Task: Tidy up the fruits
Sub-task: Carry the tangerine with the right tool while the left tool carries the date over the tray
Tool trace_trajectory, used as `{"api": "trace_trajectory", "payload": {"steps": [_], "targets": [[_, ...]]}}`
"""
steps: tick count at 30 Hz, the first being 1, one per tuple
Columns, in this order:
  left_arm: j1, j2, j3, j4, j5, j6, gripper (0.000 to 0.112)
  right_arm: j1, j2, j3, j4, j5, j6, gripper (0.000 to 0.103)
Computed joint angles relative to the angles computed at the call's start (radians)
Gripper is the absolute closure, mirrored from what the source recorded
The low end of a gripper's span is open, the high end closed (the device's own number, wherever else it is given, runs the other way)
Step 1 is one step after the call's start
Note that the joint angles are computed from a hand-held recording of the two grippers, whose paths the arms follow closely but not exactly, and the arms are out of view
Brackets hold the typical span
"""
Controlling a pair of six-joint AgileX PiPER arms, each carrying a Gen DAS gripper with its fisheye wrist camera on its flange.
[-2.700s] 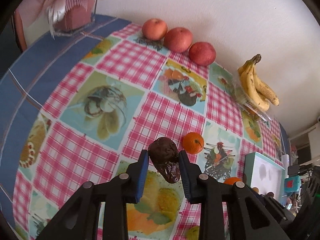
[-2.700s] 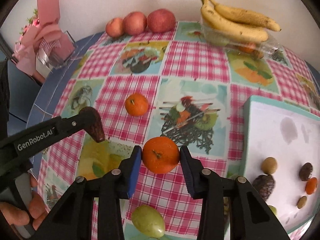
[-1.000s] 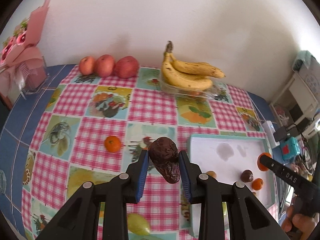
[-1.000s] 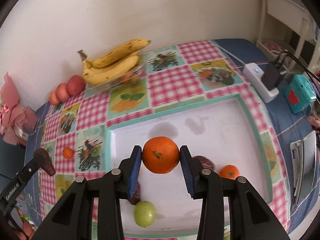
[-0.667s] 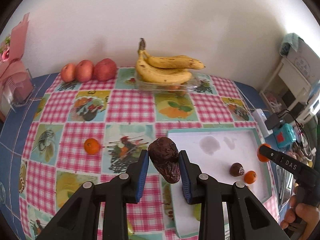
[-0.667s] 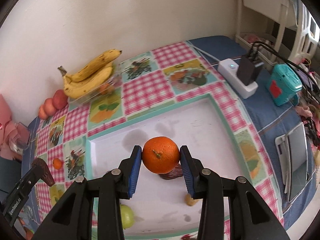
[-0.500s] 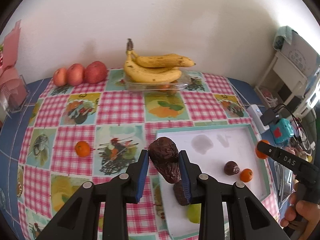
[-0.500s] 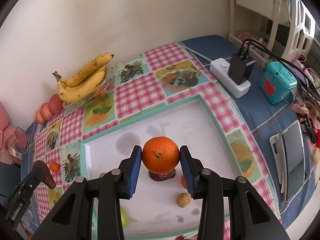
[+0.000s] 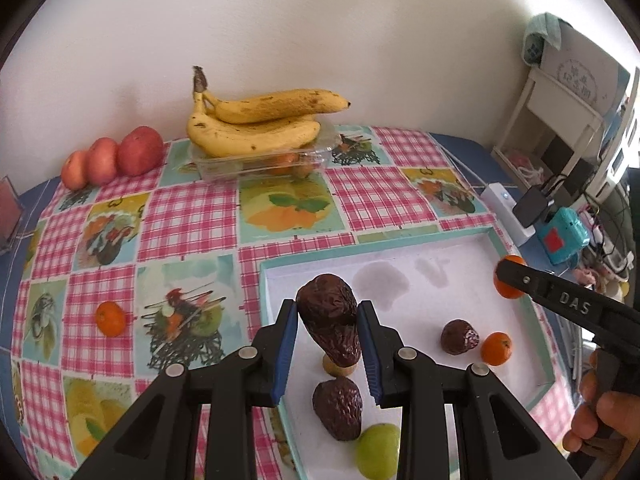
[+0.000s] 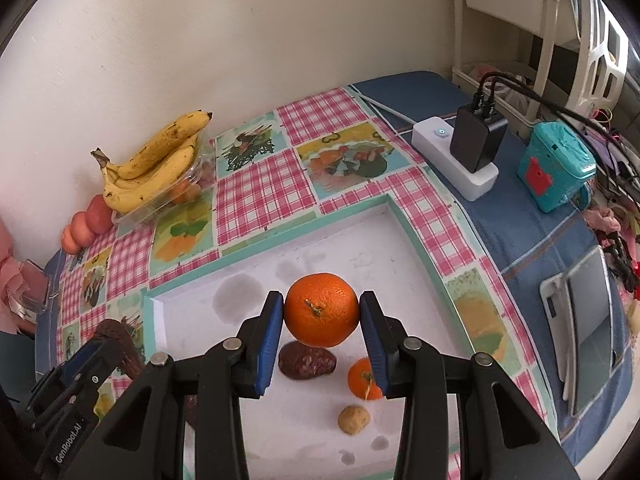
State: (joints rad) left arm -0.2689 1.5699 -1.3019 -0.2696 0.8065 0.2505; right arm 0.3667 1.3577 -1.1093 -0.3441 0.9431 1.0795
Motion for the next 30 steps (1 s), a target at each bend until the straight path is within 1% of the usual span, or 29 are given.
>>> {"api": "trace_trajectory", "payload": {"steps": [3, 6, 9, 15, 21, 30], "targets": [[-0.014, 0.019, 0.014, 0.002, -0.040, -0.003, 0.080, -0.020, 0.027, 0.031, -0.006, -0.042, 0.001, 0.062], [-0.029, 0.042, 0.020, 0.017, -0.075, -0.015, 0.080, -0.028, 0.046, 0.047, -0.021, -0.058, 0.006, 0.062], [-0.040, 0.067, 0.013, 0.041, -0.091, -0.033, 0.080, -0.044, 0.059, 0.057, -0.022, -0.072, -0.002, 0.062], [-0.032, 0.118, -0.018, 0.035, -0.088, -0.032, 0.080, -0.056, 0.087, 0.057, -0.044, -0.077, -0.017, 0.062], [-0.022, 0.150, -0.036, 0.024, -0.082, -0.023, 0.080, -0.069, 0.122, 0.057, -0.027, -0.092, -0.042, 0.062], [-0.024, 0.195, -0.063, 0.025, -0.067, -0.017, 0.080, -0.077, 0.150, 0.046, -0.011, -0.083, -0.068, 0.062]]}}
